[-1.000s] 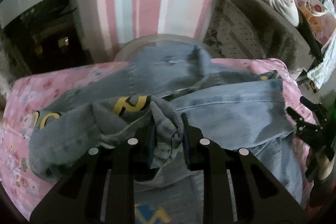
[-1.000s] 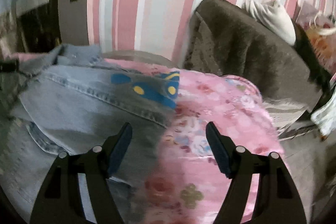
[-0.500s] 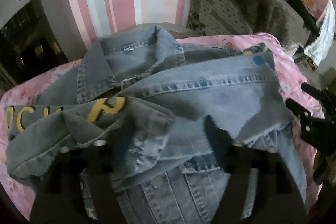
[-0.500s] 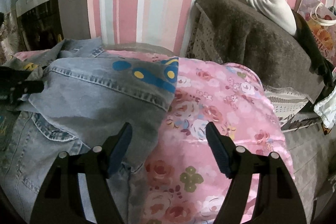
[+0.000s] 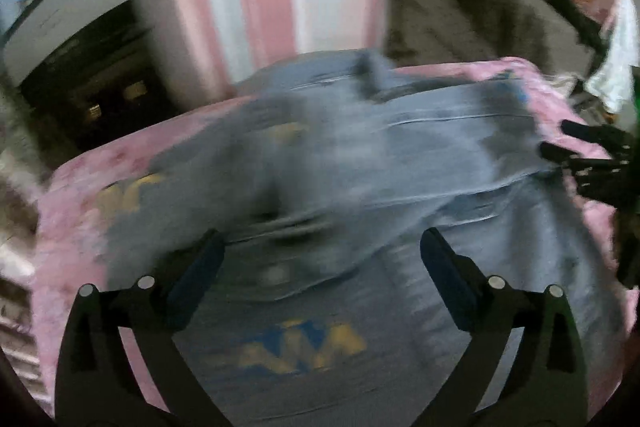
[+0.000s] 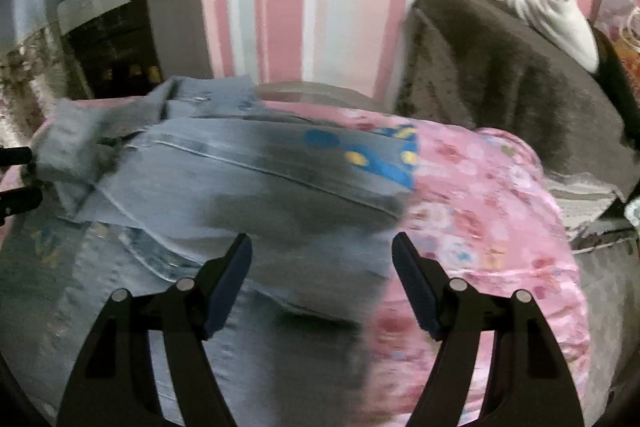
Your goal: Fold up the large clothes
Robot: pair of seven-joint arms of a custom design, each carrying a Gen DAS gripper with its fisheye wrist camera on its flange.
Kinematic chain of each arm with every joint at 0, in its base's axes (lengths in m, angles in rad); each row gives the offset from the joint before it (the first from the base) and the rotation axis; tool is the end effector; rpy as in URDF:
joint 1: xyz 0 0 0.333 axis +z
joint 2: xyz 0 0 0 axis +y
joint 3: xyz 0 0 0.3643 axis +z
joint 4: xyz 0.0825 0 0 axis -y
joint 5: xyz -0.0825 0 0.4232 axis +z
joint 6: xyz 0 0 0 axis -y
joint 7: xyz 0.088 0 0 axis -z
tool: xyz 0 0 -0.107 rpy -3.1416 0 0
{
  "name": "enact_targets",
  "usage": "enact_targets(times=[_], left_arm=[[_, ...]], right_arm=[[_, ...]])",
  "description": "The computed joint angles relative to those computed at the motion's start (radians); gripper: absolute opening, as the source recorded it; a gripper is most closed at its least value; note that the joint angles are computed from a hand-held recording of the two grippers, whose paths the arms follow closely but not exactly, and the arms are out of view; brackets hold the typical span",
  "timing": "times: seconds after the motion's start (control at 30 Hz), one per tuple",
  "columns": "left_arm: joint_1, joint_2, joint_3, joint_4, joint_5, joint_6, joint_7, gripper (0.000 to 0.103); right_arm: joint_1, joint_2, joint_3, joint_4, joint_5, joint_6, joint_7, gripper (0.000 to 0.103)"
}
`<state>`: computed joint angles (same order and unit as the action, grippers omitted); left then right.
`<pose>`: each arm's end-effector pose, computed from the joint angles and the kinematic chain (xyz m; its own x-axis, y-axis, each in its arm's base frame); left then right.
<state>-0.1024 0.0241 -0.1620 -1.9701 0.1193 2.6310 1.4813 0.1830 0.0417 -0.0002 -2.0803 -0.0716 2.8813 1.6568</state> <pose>0.6223 -0.1705 0.5629 -0.2387 -0.9697 -0.0515 -0.7713 0.2216 -0.5966 0.6274 0.1202 0.5250 0.1573 -0.9876 0.0018 -0.7156 -0.1152 -0.6890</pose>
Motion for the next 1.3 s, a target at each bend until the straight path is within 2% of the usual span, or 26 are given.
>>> enact_targets(times=[0.2, 0.37, 0.5, 0.63, 0.77, 0.83, 0.87, 0.93, 0.97, 1.0, 1.1, 1.13, 1.23, 1.3], left_arm=[[0.061, -0.045, 0.049, -0.055, -0.062, -0.014, 0.016, 0.098], [0.113, -0.083, 0.082, -0.1, -0.008, 0.024, -0.015, 0.098], [0.159, -0.088, 0.111, -0.1, 0.013, 0.055, -0.033, 0.099], [0.188, -0.036, 0.131, -0.065, -0.073, 0.084, 0.049, 0.1], [0.218, 0.021, 0.121, -0.045, -0.143, 0.091, 0.125, 0.1], [0.23, 0.041, 0.117, -0.038, -0.142, 0.088, 0.129, 0.1], [0.234, 0.044, 0.115, -0.039, -0.138, 0.086, 0.125, 0.1], [0.242, 0.045, 0.112, -0.043, -0.141, 0.089, 0.118, 0.1], [0.246, 0.043, 0.109, -0.046, -0.151, 0.092, 0.124, 0.1], [0.249, 0.04, 0.107, -0.048, -0.161, 0.095, 0.13, 0.1], [0.252, 0.024, 0.105, -0.055, -0.186, 0.1, 0.14, 0.1], [0.253, 0.015, 0.103, -0.058, -0.21, 0.101, 0.157, 0.1], [0.248, -0.008, 0.105, -0.069, -0.244, 0.12, 0.171, 0.1], [0.242, -0.013, 0.106, -0.066, -0.275, 0.121, 0.179, 0.1]], right_arm=[[0.038, 0.037, 0.041, 0.059, 0.107, -0.025, -0.104, 0.073], [0.071, 0.056, 0.074, 0.102, 0.247, -0.038, -0.211, 0.073], [0.108, 0.071, 0.078, 0.139, 0.253, -0.038, -0.209, 0.073], [0.157, 0.095, 0.068, 0.179, 0.19, -0.022, -0.11, 0.073], [0.192, 0.123, 0.066, 0.229, 0.162, -0.045, -0.032, 0.073], [0.243, 0.142, 0.016, 0.259, 0.021, -0.083, 0.105, 0.072], [0.246, 0.152, 0.016, 0.272, 0.001, -0.099, 0.126, 0.071], [0.231, 0.175, 0.037, 0.297, 0.035, -0.131, 0.112, 0.059], [0.226, 0.184, 0.042, 0.305, 0.047, -0.141, 0.105, 0.035], [0.217, 0.186, 0.052, 0.304, 0.069, -0.136, 0.083, 0.003], [0.189, 0.164, 0.072, 0.281, 0.132, -0.115, -0.003, 0.003], [0.188, 0.145, 0.062, 0.262, 0.12, -0.099, -0.012, 0.003], [0.182, 0.072, 0.011, 0.199, 0.027, -0.025, 0.054, 0.0], [0.168, 0.022, -0.031, 0.168, -0.12, 0.006, 0.17, 0.0]])
